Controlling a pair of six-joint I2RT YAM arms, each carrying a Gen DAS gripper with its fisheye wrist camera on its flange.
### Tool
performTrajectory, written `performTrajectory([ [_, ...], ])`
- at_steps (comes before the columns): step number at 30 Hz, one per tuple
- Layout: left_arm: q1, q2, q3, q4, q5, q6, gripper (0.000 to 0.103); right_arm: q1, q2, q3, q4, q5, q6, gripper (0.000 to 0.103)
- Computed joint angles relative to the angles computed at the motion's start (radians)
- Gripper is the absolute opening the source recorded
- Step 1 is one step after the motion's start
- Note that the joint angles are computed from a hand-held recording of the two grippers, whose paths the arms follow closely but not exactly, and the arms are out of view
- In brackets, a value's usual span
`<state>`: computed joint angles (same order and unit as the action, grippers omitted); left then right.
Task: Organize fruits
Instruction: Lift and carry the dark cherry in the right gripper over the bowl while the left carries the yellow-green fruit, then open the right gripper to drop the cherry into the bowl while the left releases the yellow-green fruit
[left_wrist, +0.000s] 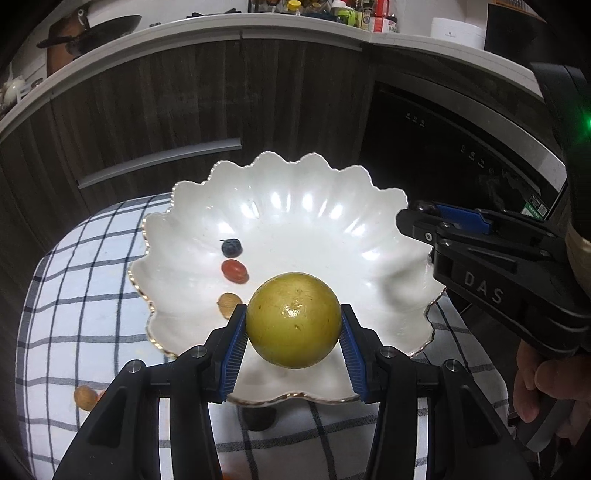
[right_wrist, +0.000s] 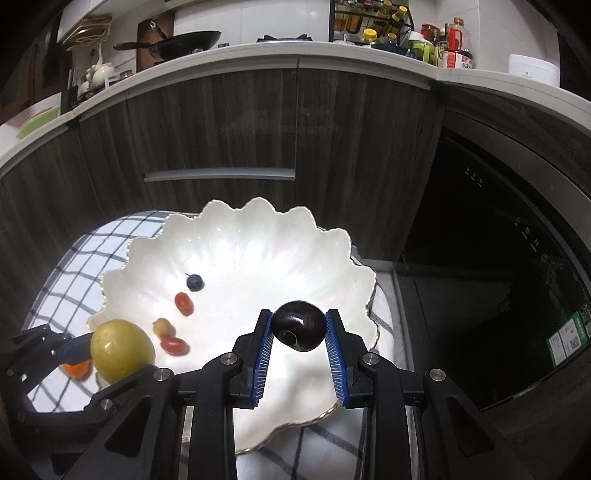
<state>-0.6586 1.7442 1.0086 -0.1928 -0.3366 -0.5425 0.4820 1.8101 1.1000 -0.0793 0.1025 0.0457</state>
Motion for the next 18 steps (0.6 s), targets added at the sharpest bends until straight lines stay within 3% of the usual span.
performTrajectory([
  [14, 0.021, 0.08, 0.051, -0.02, 0.03, -0.013, 0.048, -0.025, 0.09, 0.059, -0.004, -0.042, 0.001, 0.03],
  [15, 0.025, 0.083, 0.053, -0.021, 0.033, -0.015, 0.05, -0.026, 0.092, 0.061, -0.005, -0.042, 0.001, 0.03],
  [17, 0.022, 0.071, 0.041, -0.005, 0.011, -0.021, 0.069, -0.029, 0.095, 0.062, -0.009, -0.042, 0.003, 0.031],
  [18, 0.019, 0.065, 0.036, 0.002, -0.001, -0.02, 0.073, -0.028, 0.097, 0.064, -0.013, -0.037, 0.004, 0.034],
])
